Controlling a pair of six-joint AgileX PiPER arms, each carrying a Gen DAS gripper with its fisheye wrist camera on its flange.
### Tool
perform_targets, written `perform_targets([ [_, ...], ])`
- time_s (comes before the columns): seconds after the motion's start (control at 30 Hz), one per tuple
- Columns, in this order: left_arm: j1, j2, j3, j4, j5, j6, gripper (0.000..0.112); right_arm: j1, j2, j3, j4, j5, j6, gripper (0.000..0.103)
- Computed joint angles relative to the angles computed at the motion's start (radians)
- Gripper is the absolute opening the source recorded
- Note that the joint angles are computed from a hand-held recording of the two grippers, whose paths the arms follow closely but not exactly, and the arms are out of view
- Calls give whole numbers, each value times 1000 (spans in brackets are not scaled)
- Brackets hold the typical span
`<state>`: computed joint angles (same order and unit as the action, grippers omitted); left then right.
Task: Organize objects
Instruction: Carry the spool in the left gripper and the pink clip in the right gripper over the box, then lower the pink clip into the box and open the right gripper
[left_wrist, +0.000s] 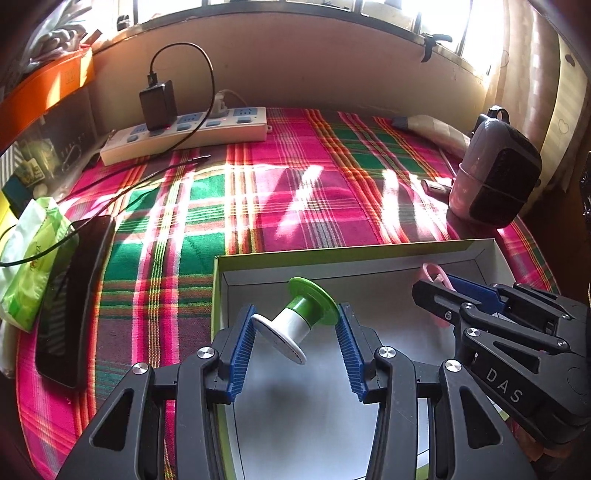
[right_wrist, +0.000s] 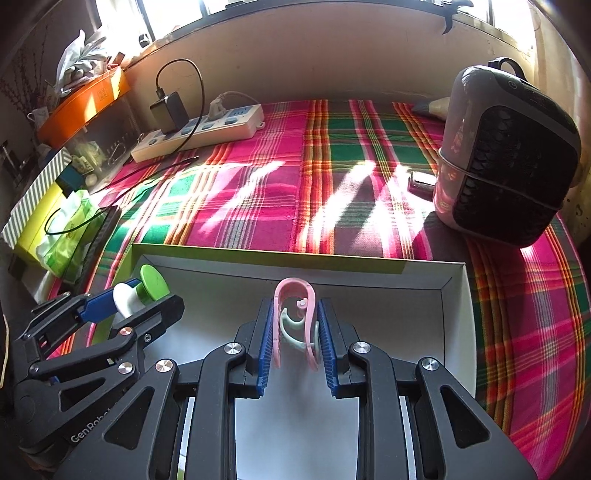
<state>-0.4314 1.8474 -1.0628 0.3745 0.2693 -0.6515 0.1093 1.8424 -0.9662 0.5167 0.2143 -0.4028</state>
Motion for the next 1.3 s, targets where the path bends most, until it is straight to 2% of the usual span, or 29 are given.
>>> perform_targets([
  [0.07, -8, 6, -5, 65, 5, -54, 42, 0, 10, -6, -24, -1, 25, 25],
  [0.23, -8, 19, -23, 77, 12, -57, 42, 8, 21, -8, -96, -20, 91, 25],
  [0.6, -34, 40, -40, 173, 36, -136, 43, 5, 23, -9, -40, -26, 40, 25],
  [0.93, -34, 43, -43, 147, 33, -116, 43, 11, 23, -6, -77, -33, 78, 25],
  [1.0, -35, 43, -43, 153, 33, -120, 43, 9, 23, -6, -48, -31, 49, 28],
  [1.3, -36, 43, -42, 150, 35, -117, 43, 7, 21, -1, -126, -39, 141, 40],
])
